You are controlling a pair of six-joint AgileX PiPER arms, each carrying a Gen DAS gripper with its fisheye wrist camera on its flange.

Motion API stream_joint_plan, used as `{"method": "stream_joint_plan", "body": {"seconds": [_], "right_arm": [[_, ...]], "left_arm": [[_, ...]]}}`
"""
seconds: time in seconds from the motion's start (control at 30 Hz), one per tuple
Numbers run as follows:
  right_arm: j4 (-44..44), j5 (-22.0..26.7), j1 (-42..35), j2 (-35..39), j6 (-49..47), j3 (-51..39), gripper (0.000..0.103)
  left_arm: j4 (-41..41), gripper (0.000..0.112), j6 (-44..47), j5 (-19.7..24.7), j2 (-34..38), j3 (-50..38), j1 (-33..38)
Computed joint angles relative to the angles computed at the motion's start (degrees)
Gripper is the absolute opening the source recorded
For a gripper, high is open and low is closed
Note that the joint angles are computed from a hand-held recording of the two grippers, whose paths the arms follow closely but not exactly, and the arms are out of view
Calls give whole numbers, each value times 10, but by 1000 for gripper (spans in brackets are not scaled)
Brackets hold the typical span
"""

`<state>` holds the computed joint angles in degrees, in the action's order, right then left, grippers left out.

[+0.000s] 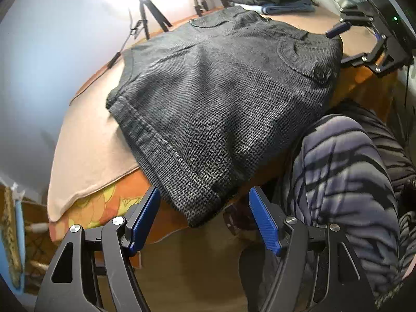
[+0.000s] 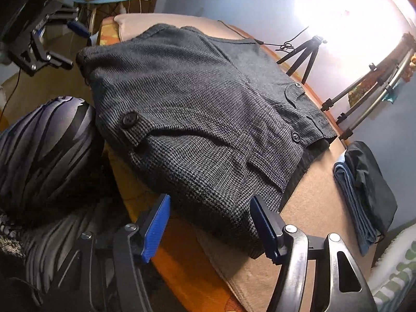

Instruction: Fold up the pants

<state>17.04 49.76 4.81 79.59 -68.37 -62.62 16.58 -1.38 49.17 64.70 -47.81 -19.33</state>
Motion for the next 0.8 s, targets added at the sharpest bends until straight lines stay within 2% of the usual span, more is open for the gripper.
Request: {"method": "stream_joint_plan", "body": {"seconds": [0.13, 0.23, 0.3, 0.4, 0.5, 0.6, 0.7, 0.77, 0.8], "right_arm": [[-1, 18, 1, 21, 5, -22, 56], [6, 43, 1, 37, 15, -48, 45], [6, 49, 4, 42, 21, -59, 34], [16, 69, 1, 56, 27, -84, 32], [26, 89, -5, 72, 31, -104, 31], [36, 105, -14, 83, 22, -112, 32], [46, 123, -26, 91, 18, -122, 31], [50, 131, -28, 93, 14, -125, 33], [51, 135, -29, 94, 10, -128, 35]], "left_arm": [[-22, 71, 57, -16, 6, 8, 16], [-4, 71, 59, -24, 11, 20, 11], [33, 71, 35, -34, 18, 31, -3], [81, 71, -3, -61, 32, 50, -17], [166, 71, -83, -87, 52, 73, -42], [218, 70, -137, -100, 60, 88, -59], [224, 57, -149, -94, 53, 86, -66], [189, 42, -118, -94, 46, 74, -51], [171, 38, -99, -95, 43, 68, -41]]}}
